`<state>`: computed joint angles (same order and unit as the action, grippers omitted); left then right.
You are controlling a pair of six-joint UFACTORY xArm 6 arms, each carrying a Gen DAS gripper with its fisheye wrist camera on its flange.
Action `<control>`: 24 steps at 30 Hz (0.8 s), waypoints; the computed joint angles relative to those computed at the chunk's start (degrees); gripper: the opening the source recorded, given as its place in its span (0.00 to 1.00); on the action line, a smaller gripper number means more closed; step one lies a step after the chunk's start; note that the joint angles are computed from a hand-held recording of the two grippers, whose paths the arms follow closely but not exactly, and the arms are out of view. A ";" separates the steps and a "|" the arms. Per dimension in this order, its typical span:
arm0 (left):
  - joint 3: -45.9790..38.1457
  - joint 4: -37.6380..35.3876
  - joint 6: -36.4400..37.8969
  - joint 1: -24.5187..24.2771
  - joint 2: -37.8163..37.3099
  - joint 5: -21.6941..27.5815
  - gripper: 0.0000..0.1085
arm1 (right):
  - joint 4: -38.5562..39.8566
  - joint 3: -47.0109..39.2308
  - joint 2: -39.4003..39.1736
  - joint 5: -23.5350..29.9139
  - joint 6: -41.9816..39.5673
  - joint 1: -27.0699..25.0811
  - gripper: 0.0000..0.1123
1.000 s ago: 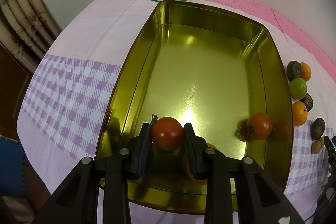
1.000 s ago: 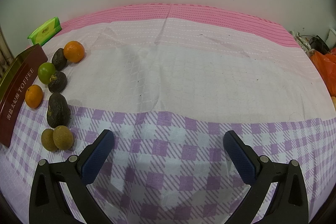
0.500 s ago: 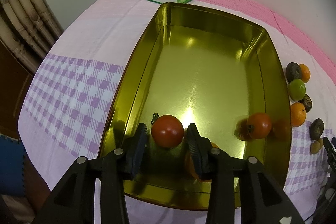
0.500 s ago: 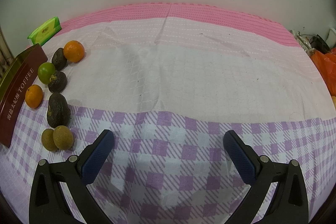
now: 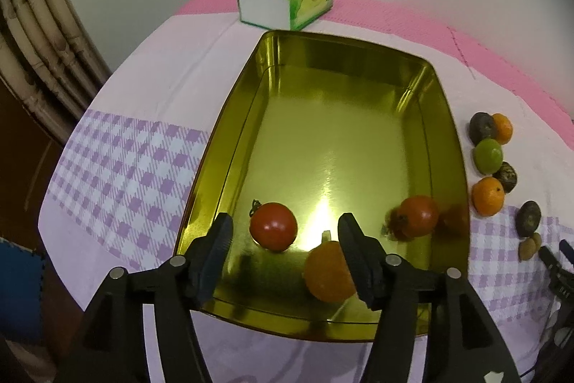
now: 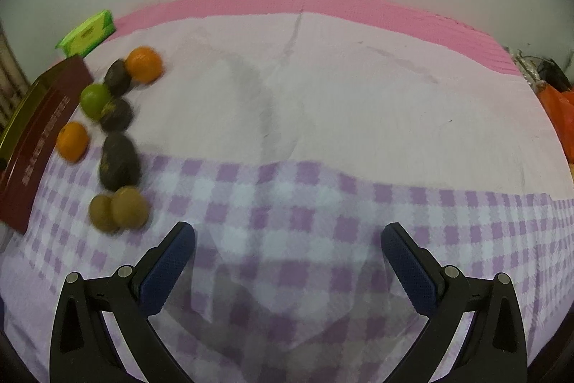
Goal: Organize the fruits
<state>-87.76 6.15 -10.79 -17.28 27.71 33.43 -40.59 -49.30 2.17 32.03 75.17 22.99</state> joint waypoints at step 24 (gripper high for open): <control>7.46 -3.31 1.64 -0.22 -6.35 -3.54 0.66 | 8.67 -14.74 11.49 1.95 -12.20 6.08 0.79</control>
